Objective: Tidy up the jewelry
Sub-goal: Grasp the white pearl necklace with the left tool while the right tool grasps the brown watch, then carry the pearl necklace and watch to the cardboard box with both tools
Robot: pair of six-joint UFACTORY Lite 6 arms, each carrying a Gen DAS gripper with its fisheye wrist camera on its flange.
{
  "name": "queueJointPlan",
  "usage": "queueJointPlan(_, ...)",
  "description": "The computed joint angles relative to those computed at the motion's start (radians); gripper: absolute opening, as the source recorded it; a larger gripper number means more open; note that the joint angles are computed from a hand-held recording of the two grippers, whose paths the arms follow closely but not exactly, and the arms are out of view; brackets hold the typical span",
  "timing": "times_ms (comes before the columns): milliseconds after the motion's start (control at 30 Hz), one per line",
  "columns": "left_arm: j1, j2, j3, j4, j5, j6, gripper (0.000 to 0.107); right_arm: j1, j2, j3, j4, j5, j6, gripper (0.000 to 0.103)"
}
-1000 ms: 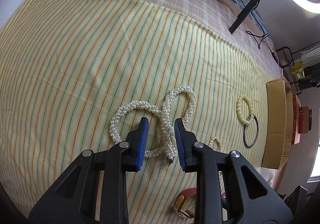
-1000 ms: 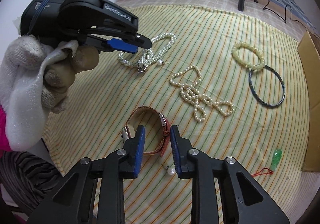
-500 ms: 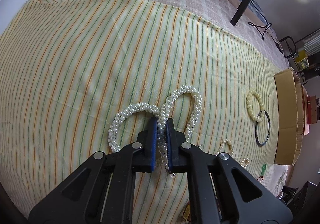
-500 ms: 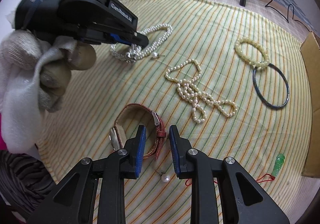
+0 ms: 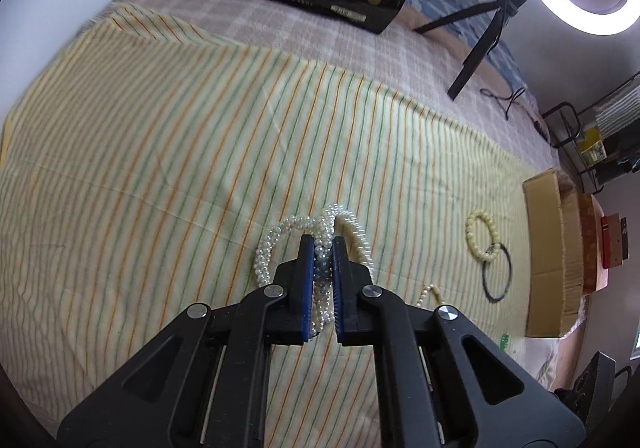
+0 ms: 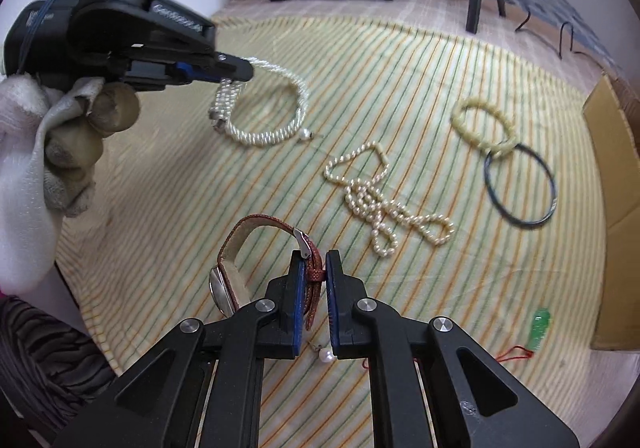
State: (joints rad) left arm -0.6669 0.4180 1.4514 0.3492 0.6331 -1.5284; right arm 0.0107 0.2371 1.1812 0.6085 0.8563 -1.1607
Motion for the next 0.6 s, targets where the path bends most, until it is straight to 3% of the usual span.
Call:
queueJointPlan(367,-0.113,-0.125,0.062,0.180,0.135,-0.120,0.006,-0.125,-0.150,-0.032,0.054,0.084,-0.090,0.008)
queueJointPlan(600,-0.184,-0.086,0.226,0.256,0.235,-0.134,0.006,-0.206,-0.133,0.047,0.073,0.129,-0.120,0.008)
